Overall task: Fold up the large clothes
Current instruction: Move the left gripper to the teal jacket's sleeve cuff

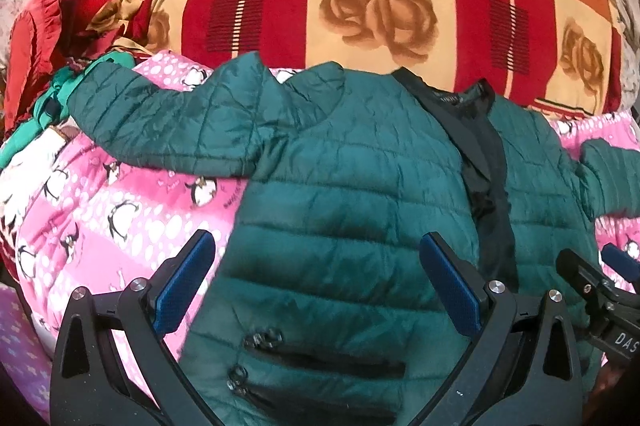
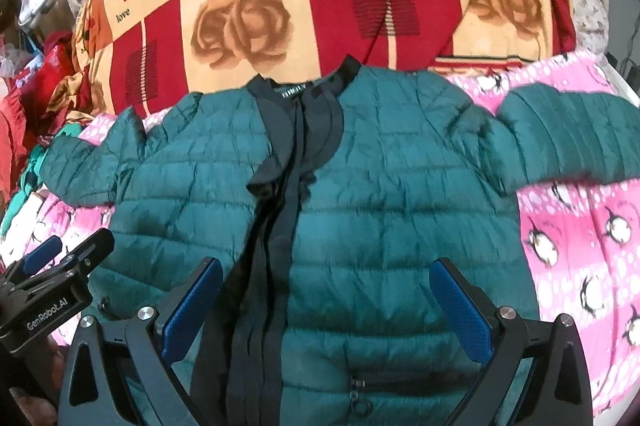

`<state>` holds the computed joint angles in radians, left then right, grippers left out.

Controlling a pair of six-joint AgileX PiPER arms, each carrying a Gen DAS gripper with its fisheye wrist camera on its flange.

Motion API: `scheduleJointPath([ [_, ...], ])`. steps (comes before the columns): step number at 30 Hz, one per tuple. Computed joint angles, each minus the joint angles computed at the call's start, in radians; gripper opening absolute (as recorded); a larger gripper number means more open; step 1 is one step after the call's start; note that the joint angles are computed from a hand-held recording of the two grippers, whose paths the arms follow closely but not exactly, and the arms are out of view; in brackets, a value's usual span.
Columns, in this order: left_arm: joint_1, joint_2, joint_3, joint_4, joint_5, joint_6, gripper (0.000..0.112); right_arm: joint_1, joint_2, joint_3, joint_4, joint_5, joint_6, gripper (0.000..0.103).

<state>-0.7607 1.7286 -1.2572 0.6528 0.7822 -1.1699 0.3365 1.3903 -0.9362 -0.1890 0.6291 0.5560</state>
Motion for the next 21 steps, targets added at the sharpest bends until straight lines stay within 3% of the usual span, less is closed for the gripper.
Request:
scheduleJointPath([
  [21, 0.239, 0.179, -0.335, -0.038, 0.09, 0.218, 0.102, -0.128, 0.275, -0.313, 0.137, -0.024, -0.235, 0.103],
])
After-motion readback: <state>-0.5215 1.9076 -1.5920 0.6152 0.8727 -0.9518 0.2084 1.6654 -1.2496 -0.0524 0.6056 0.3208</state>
